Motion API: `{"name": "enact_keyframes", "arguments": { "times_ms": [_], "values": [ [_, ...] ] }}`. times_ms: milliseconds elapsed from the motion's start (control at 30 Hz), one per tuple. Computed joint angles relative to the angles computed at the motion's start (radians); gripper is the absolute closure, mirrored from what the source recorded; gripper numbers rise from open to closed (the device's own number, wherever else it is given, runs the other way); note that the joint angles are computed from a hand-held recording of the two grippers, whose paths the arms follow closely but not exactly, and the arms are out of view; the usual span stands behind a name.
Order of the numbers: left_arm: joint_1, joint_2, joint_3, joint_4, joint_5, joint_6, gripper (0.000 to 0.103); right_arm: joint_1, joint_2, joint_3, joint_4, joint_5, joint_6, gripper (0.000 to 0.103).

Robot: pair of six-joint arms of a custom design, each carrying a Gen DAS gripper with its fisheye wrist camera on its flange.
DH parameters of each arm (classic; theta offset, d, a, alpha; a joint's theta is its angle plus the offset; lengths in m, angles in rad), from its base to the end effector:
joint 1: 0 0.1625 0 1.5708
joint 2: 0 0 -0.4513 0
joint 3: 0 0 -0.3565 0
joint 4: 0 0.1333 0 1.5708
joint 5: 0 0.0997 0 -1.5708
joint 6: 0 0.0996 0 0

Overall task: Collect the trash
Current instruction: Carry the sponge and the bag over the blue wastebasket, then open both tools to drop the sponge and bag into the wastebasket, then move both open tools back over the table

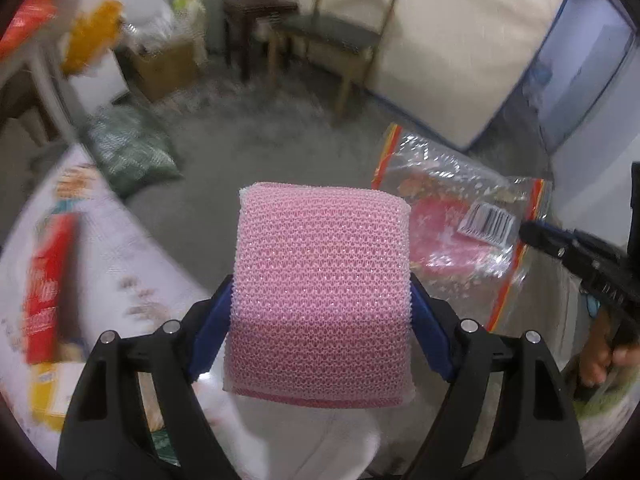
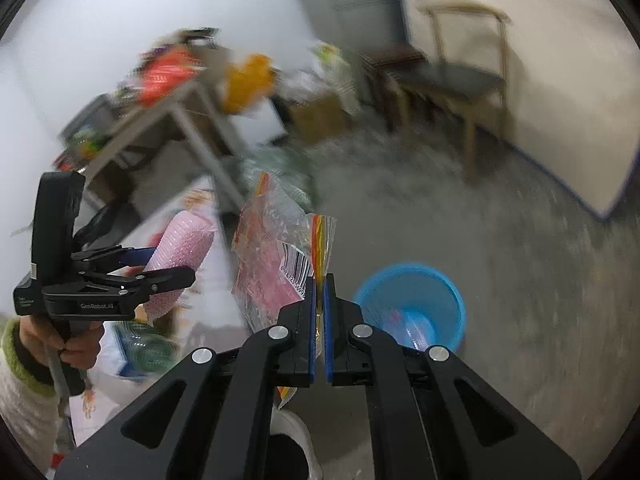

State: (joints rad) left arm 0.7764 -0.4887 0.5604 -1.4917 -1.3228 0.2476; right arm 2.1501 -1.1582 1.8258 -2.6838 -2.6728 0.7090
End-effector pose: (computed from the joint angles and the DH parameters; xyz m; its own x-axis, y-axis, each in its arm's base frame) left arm -0.4874 -0.6998 0.2384 -0.4602 0.8654 -0.1985 0.8439 0.4958 0.2051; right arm 0.3494 -0.4529 0.3576 -0.7683 0.5481 0.3306 0.0082 0.5248 -0.8512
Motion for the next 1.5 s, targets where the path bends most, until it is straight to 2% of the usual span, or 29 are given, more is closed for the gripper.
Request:
{"name": "enact_keyframes", "arguments": {
  "times_ms": [67,167,200,300,333,400,500,567,667,833,967,1133,1300,1400,1500],
  "values": [
    [-0.010,0.050,0.006,0.023,0.000,-0.031,0.026,-0.048,-0.041,0.070,-0.030,0.045,0.036,0.100],
    [-0.015,0.112,0.012,0.037,0.018,-0.072,0.025,-0.155,-0.097,0.180,-0.133,0.157,0.041,0.100],
    [-0.014,0.134,0.005,0.047,0.022,-0.084,0.025,-0.210,-0.113,0.218,-0.194,0.223,0.030,0.100],
    [-0.014,0.186,0.007,0.021,0.034,-0.111,0.024,-0.313,-0.115,0.276,-0.300,0.308,0.016,0.099],
    [-0.013,0.202,0.004,0.006,0.038,-0.123,0.019,-0.362,-0.111,0.290,-0.324,0.342,0.011,0.099],
    [-0.013,0.241,-0.002,-0.010,0.065,-0.160,0.016,-0.426,-0.091,0.308,-0.362,0.384,0.025,0.097],
    [-0.011,0.295,-0.058,0.038,0.096,-0.225,0.016,-0.500,-0.080,0.342,-0.372,0.416,0.069,0.077],
    [-0.010,0.306,-0.082,0.060,0.088,-0.240,0.015,-0.514,-0.071,0.369,-0.426,0.423,0.067,0.067],
    [-0.003,0.284,-0.060,0.046,0.084,-0.204,0.013,-0.514,-0.063,0.401,-0.482,0.419,0.064,0.060],
    [0.000,0.266,-0.050,0.024,0.066,-0.206,0.013,-0.513,-0.103,0.436,-0.486,0.436,0.088,0.057],
    [-0.003,0.250,-0.053,0.016,0.054,-0.202,0.013,-0.477,-0.127,0.441,-0.472,0.408,0.098,0.054],
    [-0.012,0.221,-0.085,0.037,0.031,-0.192,0.013,-0.384,-0.134,0.417,-0.415,0.327,0.112,0.049],
    [-0.024,0.165,-0.167,0.115,0.027,-0.173,0.013,-0.266,-0.090,0.362,-0.378,0.249,0.076,0.039],
    [-0.030,0.090,-0.167,0.104,0.040,-0.132,0.013,-0.214,-0.044,0.337,-0.402,0.255,0.038,0.035],
    [-0.030,-0.022,-0.089,0.035,0.065,-0.093,0.013,-0.180,0.007,0.314,-0.423,0.305,0.014,0.034]
  ]
}}
